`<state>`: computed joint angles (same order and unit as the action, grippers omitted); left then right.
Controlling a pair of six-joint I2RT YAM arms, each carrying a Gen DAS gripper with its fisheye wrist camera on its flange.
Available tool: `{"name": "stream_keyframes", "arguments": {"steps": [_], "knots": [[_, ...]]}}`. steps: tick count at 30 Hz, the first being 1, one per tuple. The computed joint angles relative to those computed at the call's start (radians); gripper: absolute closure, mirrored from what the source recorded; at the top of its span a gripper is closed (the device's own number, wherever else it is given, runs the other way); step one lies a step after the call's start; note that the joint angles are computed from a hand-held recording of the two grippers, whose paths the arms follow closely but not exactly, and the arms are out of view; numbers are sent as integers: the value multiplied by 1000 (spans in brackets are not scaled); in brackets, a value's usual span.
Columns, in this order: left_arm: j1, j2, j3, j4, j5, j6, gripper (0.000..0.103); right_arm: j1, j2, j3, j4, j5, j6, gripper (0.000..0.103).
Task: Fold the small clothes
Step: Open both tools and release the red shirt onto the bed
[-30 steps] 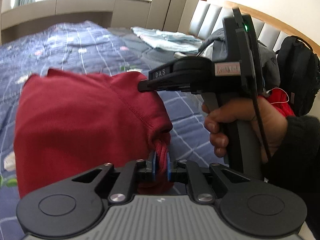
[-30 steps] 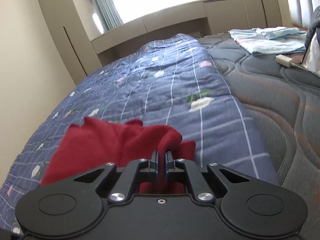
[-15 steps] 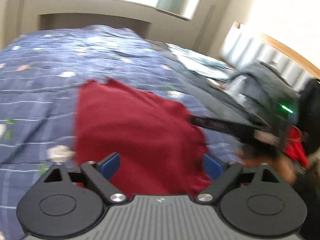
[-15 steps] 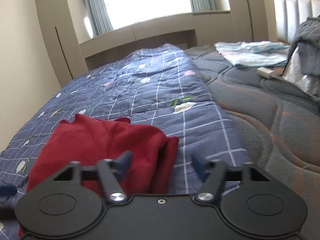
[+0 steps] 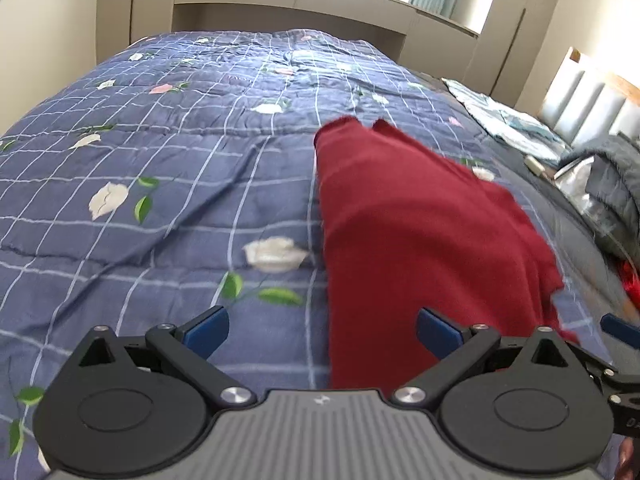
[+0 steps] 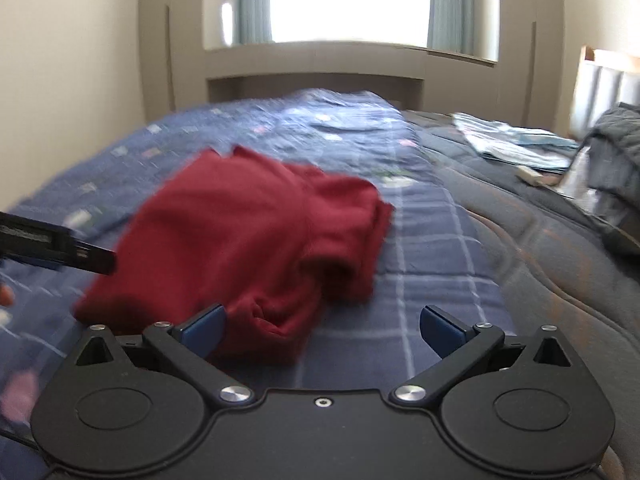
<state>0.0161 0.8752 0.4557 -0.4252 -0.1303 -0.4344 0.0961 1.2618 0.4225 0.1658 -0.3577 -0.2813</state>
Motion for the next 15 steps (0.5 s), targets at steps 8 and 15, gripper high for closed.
{"name": "stream_keyframes", "arguments": {"steps": [8, 15], "knots": [[63, -30, -60, -57, 61, -10, 0, -4, 93, -24, 64, 102, 85, 1], [111, -67, -20, -132, 85, 43, 0, -40, -34, -49, 53, 40, 74, 1]]}}
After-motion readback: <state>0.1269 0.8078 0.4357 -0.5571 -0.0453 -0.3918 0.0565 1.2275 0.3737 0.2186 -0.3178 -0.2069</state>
